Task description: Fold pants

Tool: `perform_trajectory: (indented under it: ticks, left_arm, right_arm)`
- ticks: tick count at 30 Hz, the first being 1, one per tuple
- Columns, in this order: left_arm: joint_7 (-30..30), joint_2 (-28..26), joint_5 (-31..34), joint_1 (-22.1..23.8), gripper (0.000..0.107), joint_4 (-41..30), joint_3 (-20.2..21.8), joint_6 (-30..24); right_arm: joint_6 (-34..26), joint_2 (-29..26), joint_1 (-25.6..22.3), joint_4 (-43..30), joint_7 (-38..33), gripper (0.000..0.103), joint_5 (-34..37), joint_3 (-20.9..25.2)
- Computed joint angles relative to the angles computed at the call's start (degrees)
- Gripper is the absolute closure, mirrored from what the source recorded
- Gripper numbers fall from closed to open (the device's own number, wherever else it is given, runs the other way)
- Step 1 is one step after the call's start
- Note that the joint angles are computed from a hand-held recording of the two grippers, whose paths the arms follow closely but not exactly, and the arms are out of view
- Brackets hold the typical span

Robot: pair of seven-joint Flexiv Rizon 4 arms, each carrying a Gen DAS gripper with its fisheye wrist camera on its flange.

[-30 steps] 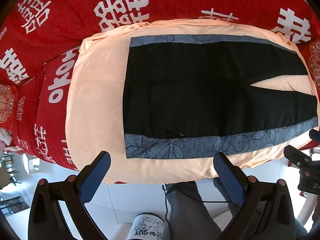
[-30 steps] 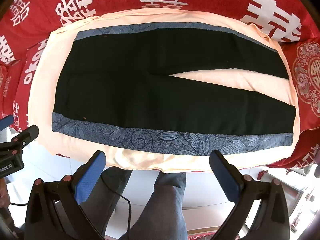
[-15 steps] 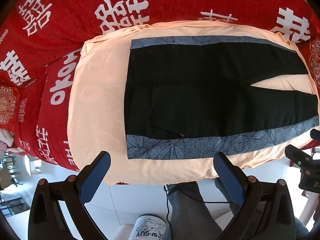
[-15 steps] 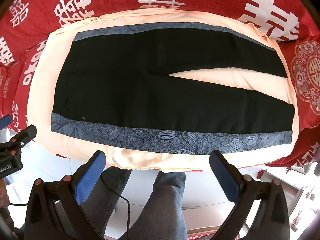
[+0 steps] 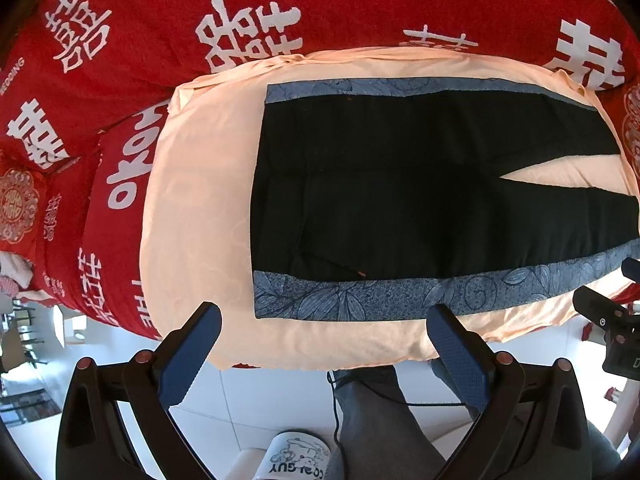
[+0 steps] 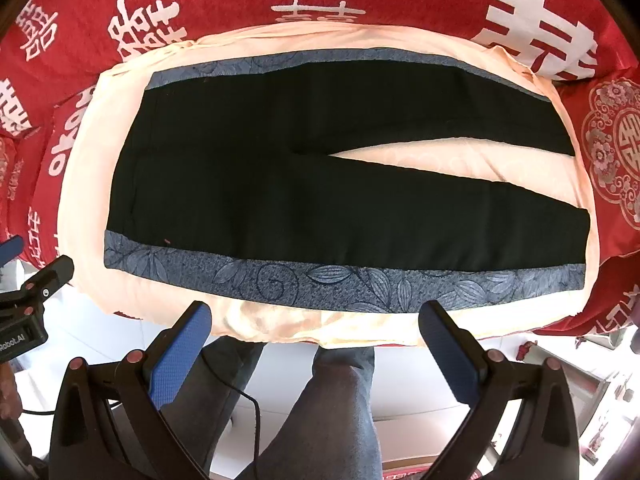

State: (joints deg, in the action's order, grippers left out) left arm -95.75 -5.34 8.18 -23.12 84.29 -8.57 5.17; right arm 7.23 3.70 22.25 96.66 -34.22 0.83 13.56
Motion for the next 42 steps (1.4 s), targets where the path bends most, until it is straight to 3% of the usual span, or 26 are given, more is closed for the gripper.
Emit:
perform_trajectory:
  ticks: [14,19,24,31,36,40,42]
  left_arm:
    - [-14.1,2.3,5.2,-3.5,0.004,-0.4,-2.0,-4.5]
    - [-17.2,3.9,3.9,-3.5,0.004,1.1,-2.1,-6.7]
    - [-14.7,6.2,1.6,-1.6,0.004,5.0,-1.0,-4.9]
    - [-9.6,7.7,-2.2,2.2,0.004,15.9,1.4,4.6]
    - [-8.5,8.2,-10.0,4.9,0.004,27.2,3.9,19.0]
    - [-6.3,7.4,-15.4,5.9,0.004,34.2,4.2,30.4]
    - [-5.2,6.8,-17.9,6.2,0.004,36.4,4.2,33.5]
  right_arm:
    - [-2.8,4.3,-2.4,2.4,-8.2,0.0,2.7,-1.2]
    - [1.3,7.7,-3.8,6.1,-10.6,0.0,7.5,-2.0]
    - [6.8,10.4,-4.4,9.1,-8.9,0.0,11.2,-1.6]
    - [20.0,9.0,-2.2,13.3,-4.3,0.0,18.2,-0.3]
    - [35.1,4.1,0.9,17.5,-1.9,0.0,26.6,1.0]
    - [47.1,-1.3,3.1,19.4,-4.3,0.0,34.3,1.9]
    - [52.5,-4.1,3.7,20.0,-6.7,0.0,38.3,2.6]
